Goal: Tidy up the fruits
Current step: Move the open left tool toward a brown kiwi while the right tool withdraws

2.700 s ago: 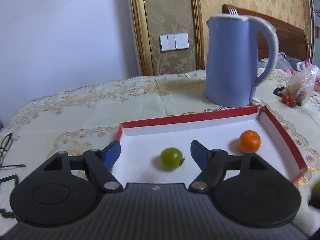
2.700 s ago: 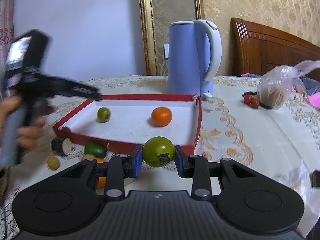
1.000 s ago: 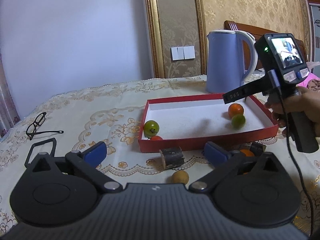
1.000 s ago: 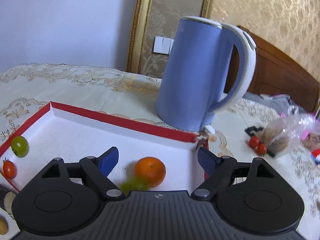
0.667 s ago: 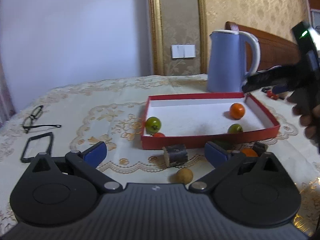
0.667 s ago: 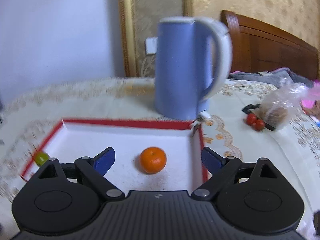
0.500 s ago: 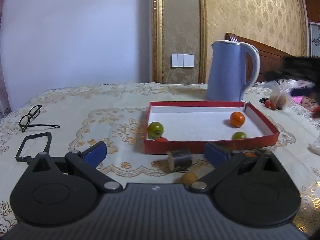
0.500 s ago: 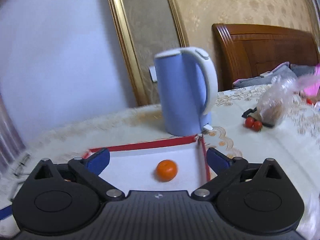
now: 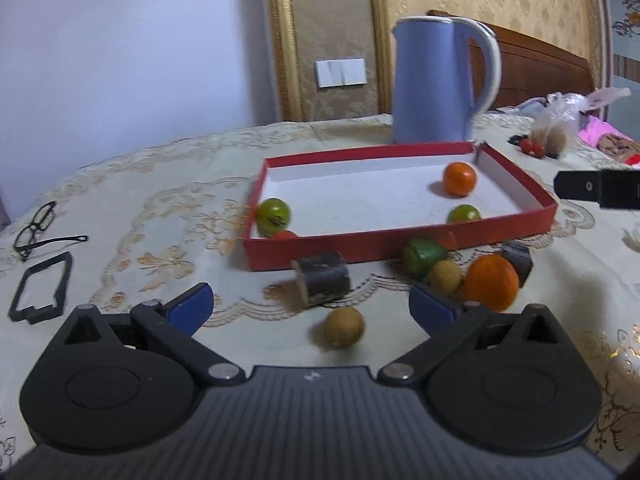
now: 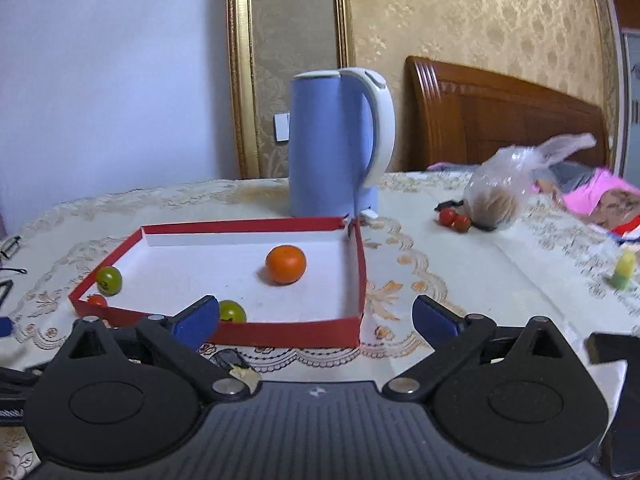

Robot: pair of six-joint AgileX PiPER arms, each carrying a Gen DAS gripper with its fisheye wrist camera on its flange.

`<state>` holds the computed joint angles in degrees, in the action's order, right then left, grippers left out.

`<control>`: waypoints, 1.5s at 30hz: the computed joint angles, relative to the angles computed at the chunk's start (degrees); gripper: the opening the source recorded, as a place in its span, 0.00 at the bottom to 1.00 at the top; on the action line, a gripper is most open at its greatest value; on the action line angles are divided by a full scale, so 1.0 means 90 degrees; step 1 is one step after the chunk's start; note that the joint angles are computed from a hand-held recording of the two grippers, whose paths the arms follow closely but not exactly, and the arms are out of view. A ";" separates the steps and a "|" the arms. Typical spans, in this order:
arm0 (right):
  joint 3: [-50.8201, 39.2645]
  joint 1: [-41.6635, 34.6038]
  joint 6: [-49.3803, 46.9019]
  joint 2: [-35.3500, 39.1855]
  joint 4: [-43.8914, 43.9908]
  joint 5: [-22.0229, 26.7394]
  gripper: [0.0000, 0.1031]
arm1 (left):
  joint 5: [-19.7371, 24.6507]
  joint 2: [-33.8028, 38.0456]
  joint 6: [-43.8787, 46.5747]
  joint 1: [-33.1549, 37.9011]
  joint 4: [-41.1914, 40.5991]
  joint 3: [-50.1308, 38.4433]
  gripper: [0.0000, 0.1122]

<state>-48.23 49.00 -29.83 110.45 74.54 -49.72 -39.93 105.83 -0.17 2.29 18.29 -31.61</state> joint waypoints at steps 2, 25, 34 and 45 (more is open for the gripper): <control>0.0285 -0.0043 0.0749 -0.0096 -0.0374 0.0025 1.00 | 0.0009 0.0062 -0.0056 -0.0005 0.0079 -0.0060 0.92; 0.0660 0.0162 0.1834 0.0113 -0.1165 -0.0330 1.00 | 0.0939 0.0469 0.0192 -0.0336 -0.0733 -0.0730 0.83; 0.0485 0.0272 0.1358 0.0180 -0.0859 -0.0269 1.00 | 0.0962 0.0509 0.0462 -0.0468 -0.1018 -0.0760 0.78; 0.0370 0.0358 0.0886 0.0219 -0.0492 -0.0314 1.00 | 0.1279 0.0580 0.0200 -0.0536 -0.0823 -0.0952 0.62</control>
